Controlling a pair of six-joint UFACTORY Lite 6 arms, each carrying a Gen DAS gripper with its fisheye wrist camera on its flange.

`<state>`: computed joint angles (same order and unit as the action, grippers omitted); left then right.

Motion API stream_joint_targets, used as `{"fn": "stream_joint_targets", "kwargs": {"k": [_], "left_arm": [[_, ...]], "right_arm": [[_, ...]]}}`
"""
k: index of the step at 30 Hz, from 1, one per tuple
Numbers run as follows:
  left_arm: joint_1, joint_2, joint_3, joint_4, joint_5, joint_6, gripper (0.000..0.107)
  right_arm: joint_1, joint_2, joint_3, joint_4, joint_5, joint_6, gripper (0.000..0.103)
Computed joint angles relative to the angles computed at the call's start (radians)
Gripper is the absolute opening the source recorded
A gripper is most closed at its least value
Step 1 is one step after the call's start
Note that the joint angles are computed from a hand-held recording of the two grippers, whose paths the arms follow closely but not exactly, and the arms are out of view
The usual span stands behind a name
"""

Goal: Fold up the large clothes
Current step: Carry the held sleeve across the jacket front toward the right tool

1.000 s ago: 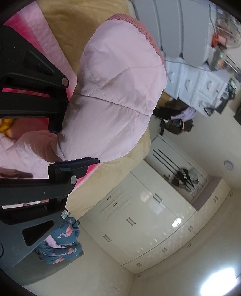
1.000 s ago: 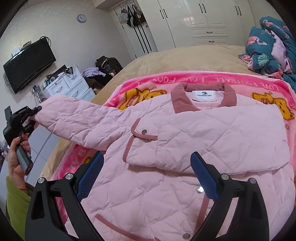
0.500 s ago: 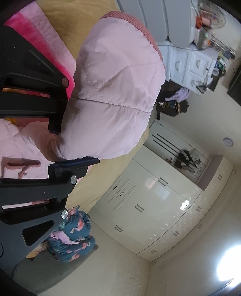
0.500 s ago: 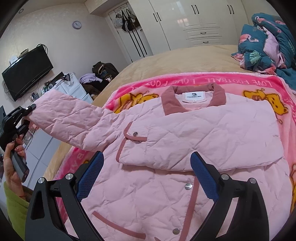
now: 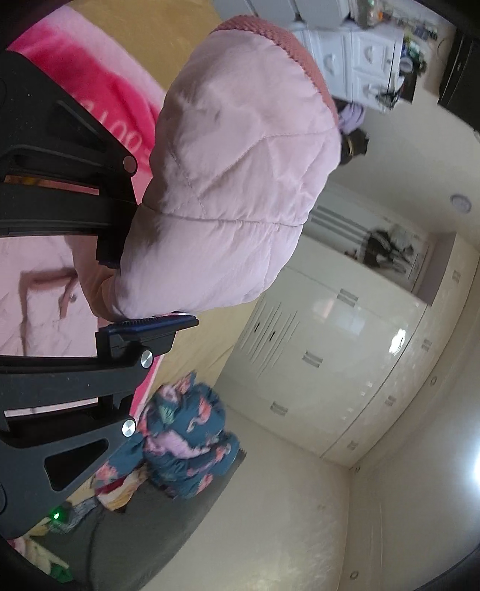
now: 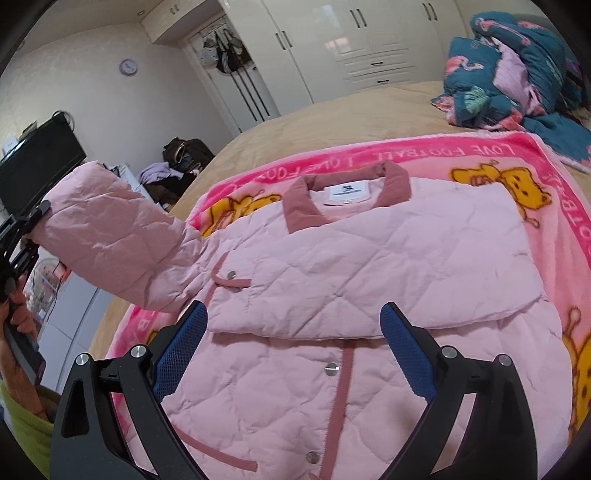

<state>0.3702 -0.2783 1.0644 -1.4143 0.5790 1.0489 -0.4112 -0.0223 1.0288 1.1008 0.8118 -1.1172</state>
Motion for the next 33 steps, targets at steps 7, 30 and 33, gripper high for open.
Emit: {"fn": "stream_joint_targets", "kwargs": {"k": [7,30,33], "left_arm": [[-0.125,-0.03,-0.032,-0.019,-0.069,0.021,0.014],[-0.706,0.089,-0.048,-0.048,-0.41,0.174,0.014],[-0.774,0.137,-0.035,-0.048,-0.445,0.205,0.014]], "right_arm": [[-0.071,0.043,0.02,0.021,0.043,-0.029,0.094],[-0.33,0.267,0.179,0.029,0.147,-0.085,0.094],[-0.356,0.291,0.191,0.026,0.151,-0.09,0.094]]}}
